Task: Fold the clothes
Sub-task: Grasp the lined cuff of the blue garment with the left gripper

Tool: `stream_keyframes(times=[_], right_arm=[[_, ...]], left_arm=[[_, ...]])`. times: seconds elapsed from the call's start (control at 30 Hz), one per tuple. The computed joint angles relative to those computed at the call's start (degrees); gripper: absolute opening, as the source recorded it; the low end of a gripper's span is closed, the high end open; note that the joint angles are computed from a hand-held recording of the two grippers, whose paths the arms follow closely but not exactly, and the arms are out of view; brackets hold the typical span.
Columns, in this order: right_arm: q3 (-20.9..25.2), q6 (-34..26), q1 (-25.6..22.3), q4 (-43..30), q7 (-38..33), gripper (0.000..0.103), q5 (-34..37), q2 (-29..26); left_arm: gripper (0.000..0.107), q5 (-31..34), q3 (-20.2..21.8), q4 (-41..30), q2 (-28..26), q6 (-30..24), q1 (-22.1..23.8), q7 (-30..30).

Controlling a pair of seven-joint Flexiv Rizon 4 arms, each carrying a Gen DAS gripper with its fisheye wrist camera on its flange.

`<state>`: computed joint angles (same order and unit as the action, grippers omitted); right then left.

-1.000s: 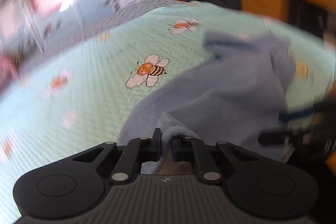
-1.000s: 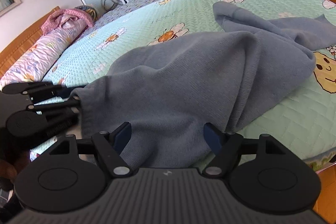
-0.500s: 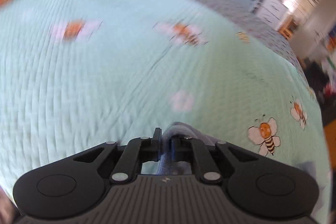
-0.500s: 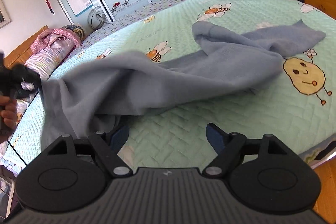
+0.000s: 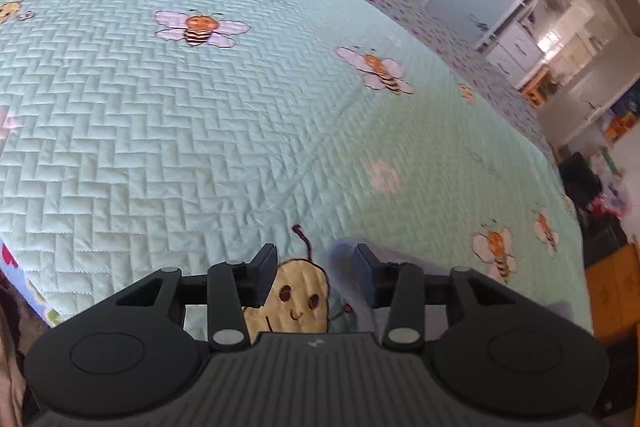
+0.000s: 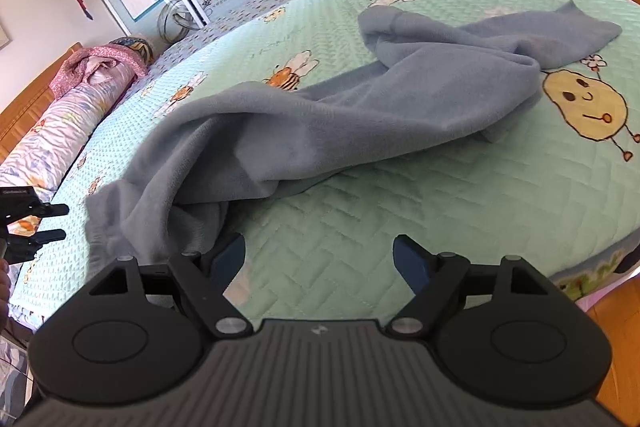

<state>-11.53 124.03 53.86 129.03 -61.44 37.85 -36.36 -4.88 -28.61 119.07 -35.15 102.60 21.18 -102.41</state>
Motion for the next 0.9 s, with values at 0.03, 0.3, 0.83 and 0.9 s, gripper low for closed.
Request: stream_keyframes(times=[0.03,0.3,0.83,0.9], right_arm=[[0.1,0.0,0.0,-0.1,-0.2,0.082,-0.2,0.0],[-1.1,-2.6,2.0,-0.4,0.0,0.082,-1.0,0.5],[-3.5,-2.5,4.3,1.1,2.3,0.082,-2.3,0.8],[-2.4,-2.3,3.0,0.9,2.5,0.083,-3.0,0.7]], left_arm=[[0.045,1.8,-2.5,0.5,-0.1,-1.0,2.1,1.7],[0.047,0.5,-4.6,-0.4,-3.6,-10.3,-2.0,11.9],[0.050,-4.7,-16.3,2.9,-7.5,-8.3,7.5,14.4],[0.050,-3.7,-19.4,3.7,-8.9,-8.7,10.4,15.1]])
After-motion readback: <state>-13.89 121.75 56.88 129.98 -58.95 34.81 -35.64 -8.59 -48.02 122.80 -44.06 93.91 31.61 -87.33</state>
